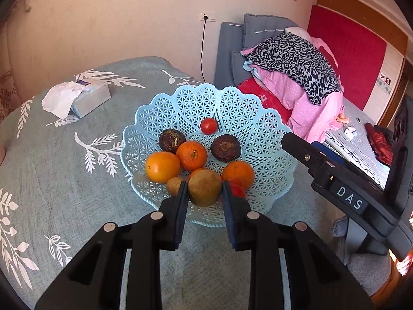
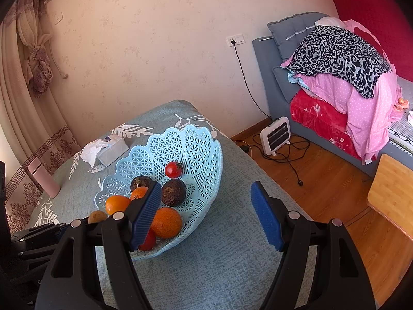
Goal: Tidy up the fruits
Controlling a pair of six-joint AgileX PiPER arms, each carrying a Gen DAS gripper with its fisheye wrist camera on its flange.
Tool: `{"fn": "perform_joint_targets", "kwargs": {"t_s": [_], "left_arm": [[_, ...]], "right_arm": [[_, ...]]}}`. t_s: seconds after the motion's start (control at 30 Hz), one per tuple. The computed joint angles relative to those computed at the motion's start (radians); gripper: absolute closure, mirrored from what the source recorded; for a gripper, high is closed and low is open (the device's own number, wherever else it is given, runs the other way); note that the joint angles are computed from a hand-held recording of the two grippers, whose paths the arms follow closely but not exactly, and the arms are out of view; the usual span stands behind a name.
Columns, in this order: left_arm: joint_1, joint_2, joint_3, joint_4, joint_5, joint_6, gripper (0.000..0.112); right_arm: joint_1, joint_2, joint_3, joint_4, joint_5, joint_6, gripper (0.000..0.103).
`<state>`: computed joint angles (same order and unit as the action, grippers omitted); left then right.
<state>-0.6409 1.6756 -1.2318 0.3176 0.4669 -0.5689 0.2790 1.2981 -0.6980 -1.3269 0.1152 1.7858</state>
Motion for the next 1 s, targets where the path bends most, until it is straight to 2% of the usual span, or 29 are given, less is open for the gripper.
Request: {"fn": "perform_joint_targets", "kwargs": {"t_s": [0.1,0.17,0.23,0.3,0.37,0.47,0.7,0.87,1.0], "left_arm": [[0.005,0.002,0.007,-0.002,0.004,-0.009,0.082],[0.002,-0.013,0.032,0.050,-0.005,-0.071,0.069],[-0.006,-0.034,0.058,0.129,-0.009,-0.152,0.063],[-0.023,-0.055,0.085,0.241,-0.002,-0.262,0.051],[-0.049,-0.072,0.115,0.405,0.021,-0.427,0.036],[-0.082,-0.079,0.139,0.574,0.084,-0.591,0.023],[-0.115,-0.086,0.182,0.771,0.185,-0.802,0.022],[-0.134,-0.087,0.208,0.865,0.259,-0.904,0.022],[-0.126,-0.098,0.231,0.889,0.266,-0.939,0.022]], "right_arm": [[0.000,0.001,0.000,-0.006,0.000,0.006,0.030],[0.000,0.002,-0.001,-0.011,0.000,0.012,0.030],[0.002,0.002,-0.001,-0.013,0.002,0.016,0.030],[0.005,0.006,-0.002,-0.022,0.005,0.028,0.030],[0.007,0.005,0.000,-0.051,0.007,0.057,0.024],[0.013,0.003,0.002,-0.092,0.015,0.095,0.020],[0.053,0.006,-0.006,-0.054,0.064,0.040,0.013],[0.140,0.010,-0.011,-0.118,0.173,0.070,0.011],[0.213,0.017,-0.012,-0.154,0.263,0.090,0.009]]}}
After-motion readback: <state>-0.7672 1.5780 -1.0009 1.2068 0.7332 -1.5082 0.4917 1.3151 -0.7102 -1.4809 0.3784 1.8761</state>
